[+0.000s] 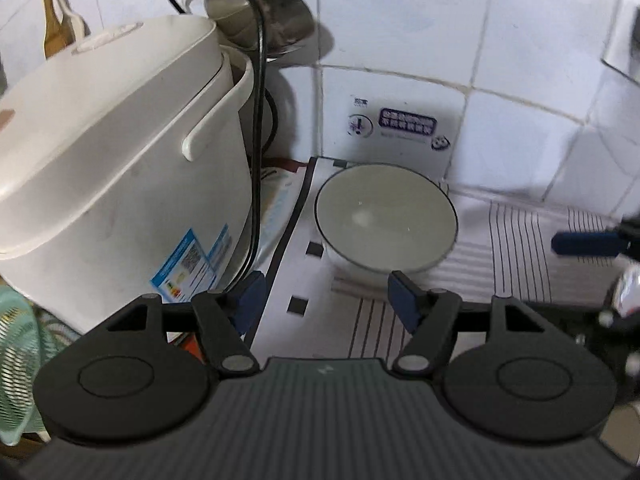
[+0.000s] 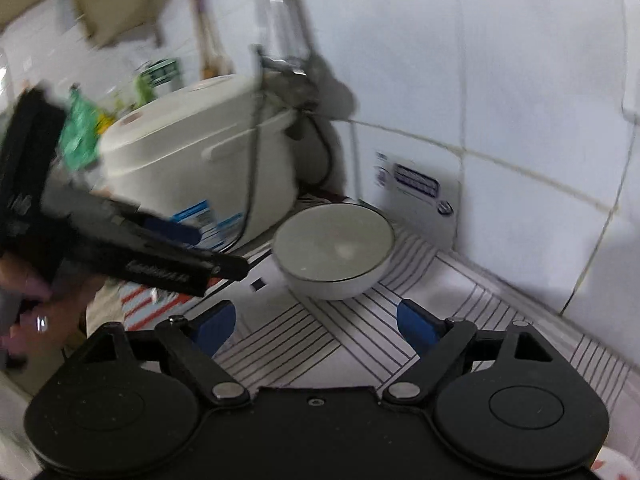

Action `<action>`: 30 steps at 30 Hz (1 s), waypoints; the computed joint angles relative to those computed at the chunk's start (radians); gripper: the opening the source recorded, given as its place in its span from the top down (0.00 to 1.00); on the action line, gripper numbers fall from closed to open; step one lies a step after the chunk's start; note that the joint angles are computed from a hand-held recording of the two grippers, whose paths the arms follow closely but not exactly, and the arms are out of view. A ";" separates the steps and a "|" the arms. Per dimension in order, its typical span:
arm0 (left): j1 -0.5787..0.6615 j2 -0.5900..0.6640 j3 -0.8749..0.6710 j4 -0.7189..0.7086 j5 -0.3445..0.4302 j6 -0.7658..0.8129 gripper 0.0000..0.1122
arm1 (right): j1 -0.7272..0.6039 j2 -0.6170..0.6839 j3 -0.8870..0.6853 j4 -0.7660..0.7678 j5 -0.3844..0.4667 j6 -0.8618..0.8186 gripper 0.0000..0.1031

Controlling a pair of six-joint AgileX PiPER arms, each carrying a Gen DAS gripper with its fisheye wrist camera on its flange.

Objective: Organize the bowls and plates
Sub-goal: 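Move the left gripper to the last white bowl by the rice cooker and grasp it, then carry the last white bowl with the left gripper and lower it onto the bowls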

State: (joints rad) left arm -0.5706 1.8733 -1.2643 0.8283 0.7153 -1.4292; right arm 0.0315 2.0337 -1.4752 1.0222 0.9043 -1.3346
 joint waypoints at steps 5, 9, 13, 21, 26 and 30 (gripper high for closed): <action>0.062 0.044 -0.002 0.011 -0.090 -0.106 0.45 | -0.011 0.141 -0.204 -0.018 0.117 0.286 0.26; 0.073 0.082 -0.018 0.046 -0.094 -0.164 0.45 | 0.008 0.212 -0.311 -0.051 0.120 0.461 0.35; 0.098 0.106 -0.009 0.056 -0.147 -0.223 0.49 | 0.043 0.247 -0.354 -0.128 0.069 0.632 0.39; 0.109 0.152 -0.029 -0.033 -0.249 -0.157 0.76 | 0.061 0.369 -0.482 -0.105 0.093 0.837 0.50; 0.088 0.154 -0.016 0.023 -0.244 -0.200 0.81 | 0.086 0.402 -0.506 -0.186 0.066 0.952 0.84; 0.075 0.145 -0.038 -0.081 -0.209 -0.075 0.81 | 0.085 0.368 -0.451 -0.189 0.048 0.926 0.87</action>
